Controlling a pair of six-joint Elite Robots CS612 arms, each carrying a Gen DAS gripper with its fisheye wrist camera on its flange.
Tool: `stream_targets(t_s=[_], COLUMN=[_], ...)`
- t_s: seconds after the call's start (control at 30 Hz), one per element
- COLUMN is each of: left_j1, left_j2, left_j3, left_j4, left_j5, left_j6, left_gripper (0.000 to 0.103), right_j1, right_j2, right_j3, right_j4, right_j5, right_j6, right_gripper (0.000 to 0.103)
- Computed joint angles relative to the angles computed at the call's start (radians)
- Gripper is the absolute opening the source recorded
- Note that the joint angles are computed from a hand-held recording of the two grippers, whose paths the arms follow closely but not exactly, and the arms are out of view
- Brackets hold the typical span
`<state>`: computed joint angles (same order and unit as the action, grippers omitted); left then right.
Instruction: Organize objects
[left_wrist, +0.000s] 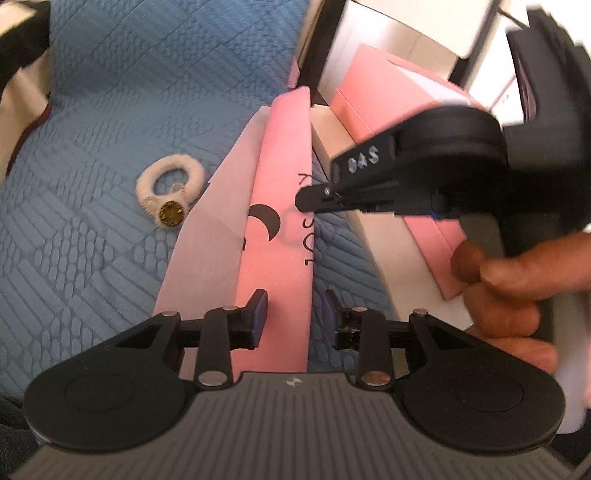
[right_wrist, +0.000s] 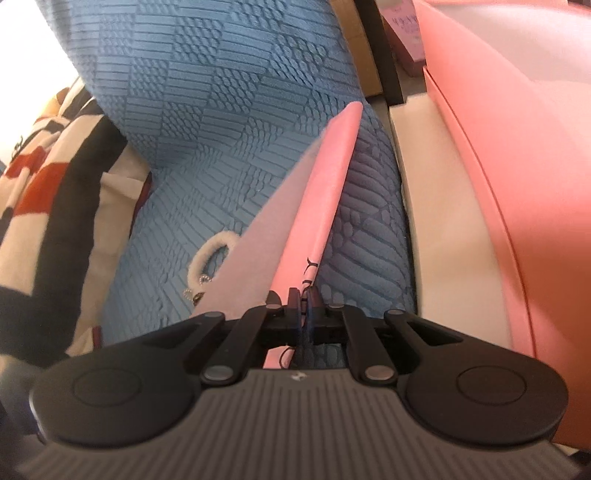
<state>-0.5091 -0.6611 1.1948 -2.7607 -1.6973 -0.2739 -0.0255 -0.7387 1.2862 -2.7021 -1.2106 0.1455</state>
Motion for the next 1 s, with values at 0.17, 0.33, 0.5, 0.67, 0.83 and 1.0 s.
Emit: stream_targets(t_s=[0.17,0.33,0.5,0.67,0.83,1.0], left_j1=[-0.018,-0.016,-0.005,0.0,0.001,0.006], left_j2=[-0.003,0.005,0.011,0.016,0.003,-0.008], left_j3=[0.0,-0.018,-0.033,-0.04,-0.018,-0.005], left_j4=[0.029,0.048,0.057,0.052,0.034,0.021], left_j5=[0.068,0.06,0.032,0.007,-0.012,-0.03], left_j6=[0.062,0.062,0.03,0.007,-0.024,-0.055], left_gripper=[0.037,0.037,0.033,0.015,0.01,0.008], right_j1=[0.001,-0.003,-0.004,-0.004,-0.004,-0.006], right_j2=[-0.014,-0.022,-0.025,-0.024,-0.023,-0.02], right_j3=[0.015,0.028,0.033,0.032,0.032,0.027], right_j4=[0.003,-0.001,-0.005,-0.001,-0.018,-0.031], right_j5=[-0.038,-0.046,-0.047,-0.041,-0.025,0.0], right_j6=[-0.018,-0.001,0.001,0.021,0.015,0.019], right_gripper=[0.006,0.006,0.006,0.01,0.011,0.011])
